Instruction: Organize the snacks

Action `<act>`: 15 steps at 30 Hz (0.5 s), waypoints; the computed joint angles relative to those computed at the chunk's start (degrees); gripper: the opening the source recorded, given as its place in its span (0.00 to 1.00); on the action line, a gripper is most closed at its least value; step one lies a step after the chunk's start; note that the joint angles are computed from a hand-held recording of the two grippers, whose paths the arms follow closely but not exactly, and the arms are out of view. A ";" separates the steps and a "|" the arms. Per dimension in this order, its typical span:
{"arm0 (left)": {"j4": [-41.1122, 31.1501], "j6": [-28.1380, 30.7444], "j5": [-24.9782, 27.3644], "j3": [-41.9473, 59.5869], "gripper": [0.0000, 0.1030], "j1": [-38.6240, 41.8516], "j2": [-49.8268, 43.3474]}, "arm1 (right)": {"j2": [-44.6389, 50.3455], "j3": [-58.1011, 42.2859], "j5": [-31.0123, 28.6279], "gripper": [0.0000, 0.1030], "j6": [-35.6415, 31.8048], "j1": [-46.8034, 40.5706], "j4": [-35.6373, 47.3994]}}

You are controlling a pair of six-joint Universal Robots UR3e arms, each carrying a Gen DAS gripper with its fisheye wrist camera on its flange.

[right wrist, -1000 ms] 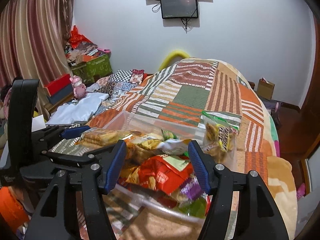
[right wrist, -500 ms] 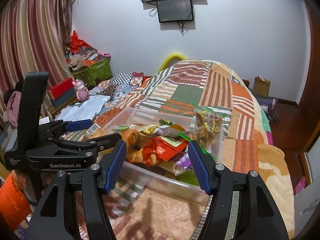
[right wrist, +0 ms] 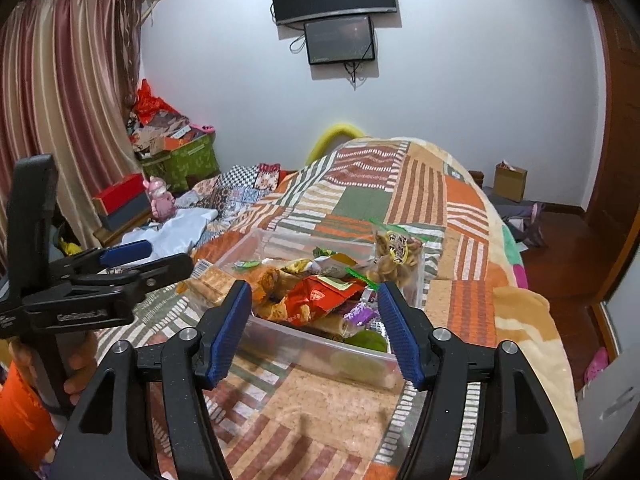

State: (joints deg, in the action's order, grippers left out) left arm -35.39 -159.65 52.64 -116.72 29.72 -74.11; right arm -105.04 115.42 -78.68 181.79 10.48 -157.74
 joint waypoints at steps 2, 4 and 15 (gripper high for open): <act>-0.53 0.88 -1.81 -2.57 0.90 2.45 4.34 | -1.40 0.79 -0.65 0.67 0.80 0.40 -0.52; -0.20 0.93 -3.26 -4.63 0.90 4.29 7.87 | -2.13 1.02 -2.02 0.68 1.46 1.37 -1.00; -8.17 6.11 -13.32 -11.71 0.91 15.12 27.72 | -3.24 1.85 -13.31 0.82 4.66 9.44 -6.24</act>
State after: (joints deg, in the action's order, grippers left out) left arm -43.56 -153.54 39.32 -128.43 44.84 -46.39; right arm -108.27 117.28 -91.99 186.45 19.93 -163.98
